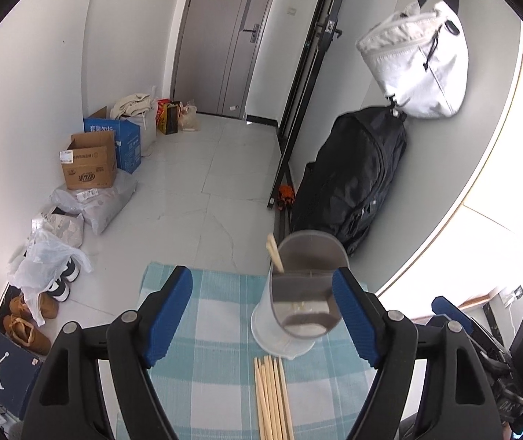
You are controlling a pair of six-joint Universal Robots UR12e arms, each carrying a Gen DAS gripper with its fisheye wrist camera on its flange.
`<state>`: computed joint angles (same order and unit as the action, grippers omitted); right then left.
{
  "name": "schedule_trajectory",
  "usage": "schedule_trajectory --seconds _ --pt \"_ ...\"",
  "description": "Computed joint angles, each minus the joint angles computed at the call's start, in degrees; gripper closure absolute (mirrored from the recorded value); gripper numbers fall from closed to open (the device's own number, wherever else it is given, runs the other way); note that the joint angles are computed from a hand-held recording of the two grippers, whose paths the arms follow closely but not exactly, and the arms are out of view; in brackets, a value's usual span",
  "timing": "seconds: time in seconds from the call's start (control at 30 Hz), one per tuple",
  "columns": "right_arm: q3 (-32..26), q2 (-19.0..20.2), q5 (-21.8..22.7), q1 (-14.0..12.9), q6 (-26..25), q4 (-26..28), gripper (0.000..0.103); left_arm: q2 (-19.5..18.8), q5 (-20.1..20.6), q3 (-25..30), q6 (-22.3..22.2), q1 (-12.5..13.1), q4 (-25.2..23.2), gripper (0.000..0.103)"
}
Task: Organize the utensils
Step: 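Open both grippers and withdraw them from the holder, then grasp a chopstick with the right gripper while the left gripper grasps another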
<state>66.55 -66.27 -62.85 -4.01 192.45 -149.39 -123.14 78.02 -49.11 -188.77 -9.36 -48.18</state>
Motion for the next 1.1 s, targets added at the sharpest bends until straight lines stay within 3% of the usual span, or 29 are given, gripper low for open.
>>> schedule_trajectory --seconds 0.23,0.43,0.67,0.77,0.87,1.0,1.1 --pt "4.0 -1.7 -2.7 0.6 -2.8 1.5 0.010 1.8 2.4 -5.6 1.1 -0.5 3.8 0.028" --pt "4.6 -1.5 -4.5 1.4 -7.3 9.0 0.012 2.3 1.7 -8.8 1.2 -0.1 2.9 0.028" --pt "1.0 1.1 -6.6 2.7 -12.6 22.4 0.043 1.0 1.2 -8.5 0.4 1.0 -4.3 0.028" --pt "-0.8 2.5 -7.4 3.3 -14.3 26.0 0.051 0.6 -0.3 -7.7 -0.5 1.6 -8.1 0.028" --pt "-3.5 4.5 -10.1 4.2 -15.8 29.7 0.055 0.0 0.8 -6.8 -1.6 1.7 -9.8 0.028" --pt "-8.3 7.6 -13.0 5.1 -17.5 37.1 0.074 -0.3 0.2 -6.1 -3.9 2.2 -12.4 0.028" --pt "-9.8 8.7 -15.9 5.7 -18.9 38.8 0.076 -0.1 0.2 -6.5 -5.3 2.6 -12.8 0.028"
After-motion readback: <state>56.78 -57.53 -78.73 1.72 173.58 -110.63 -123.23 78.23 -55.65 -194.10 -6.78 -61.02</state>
